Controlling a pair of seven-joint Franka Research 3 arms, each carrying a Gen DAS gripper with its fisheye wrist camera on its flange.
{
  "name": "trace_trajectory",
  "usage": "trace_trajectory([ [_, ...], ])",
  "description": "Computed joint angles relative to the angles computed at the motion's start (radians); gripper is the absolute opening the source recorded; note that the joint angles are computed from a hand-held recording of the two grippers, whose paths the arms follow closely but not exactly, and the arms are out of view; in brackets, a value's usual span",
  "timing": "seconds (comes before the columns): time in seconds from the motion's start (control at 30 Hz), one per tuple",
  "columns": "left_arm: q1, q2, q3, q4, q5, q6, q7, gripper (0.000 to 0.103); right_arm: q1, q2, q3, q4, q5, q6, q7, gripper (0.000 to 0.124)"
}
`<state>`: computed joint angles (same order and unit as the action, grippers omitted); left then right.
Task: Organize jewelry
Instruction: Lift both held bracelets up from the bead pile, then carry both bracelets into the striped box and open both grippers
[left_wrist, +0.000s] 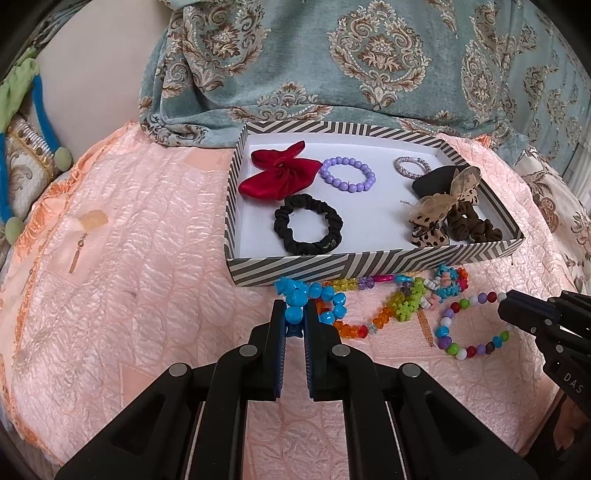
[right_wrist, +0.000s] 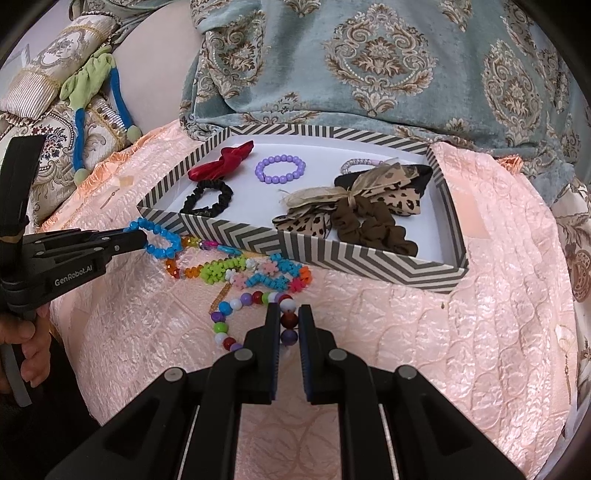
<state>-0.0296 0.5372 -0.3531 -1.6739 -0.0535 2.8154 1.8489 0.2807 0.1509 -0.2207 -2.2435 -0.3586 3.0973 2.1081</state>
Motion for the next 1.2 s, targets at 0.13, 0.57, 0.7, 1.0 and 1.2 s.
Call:
trace_trajectory([
  [0.13,-0.003,0.002,0.003,0.002,0.005,-0.001,-0.002,0.000,0.006,0.000,-0.006,0.001,-0.009,0.001,0.008,0.010],
  [0.57,0.046,-0.029,-0.056,-0.033,-0.048,0.030,0.056,0.000,0.002,-0.018,-0.010,-0.010,-0.047,0.024,0.034,0.009],
  [0.7,0.085,-0.065,-0.110,-0.047,-0.114,0.026,0.116,0.000,0.034,-0.039,-0.059,-0.005,-0.138,0.051,0.106,0.009],
  [1.0,0.009,-0.040,-0.081,0.110,-0.176,-0.035,0.181,0.000,-0.096,-0.030,0.073,0.133,-0.035,0.007,-0.066,0.009],
  [1.2,-0.089,0.119,-0.028,0.371,-0.111,-0.193,0.117,0.000,-0.235,0.103,0.218,0.353,0.331,-0.064,-0.386,0.009],
])
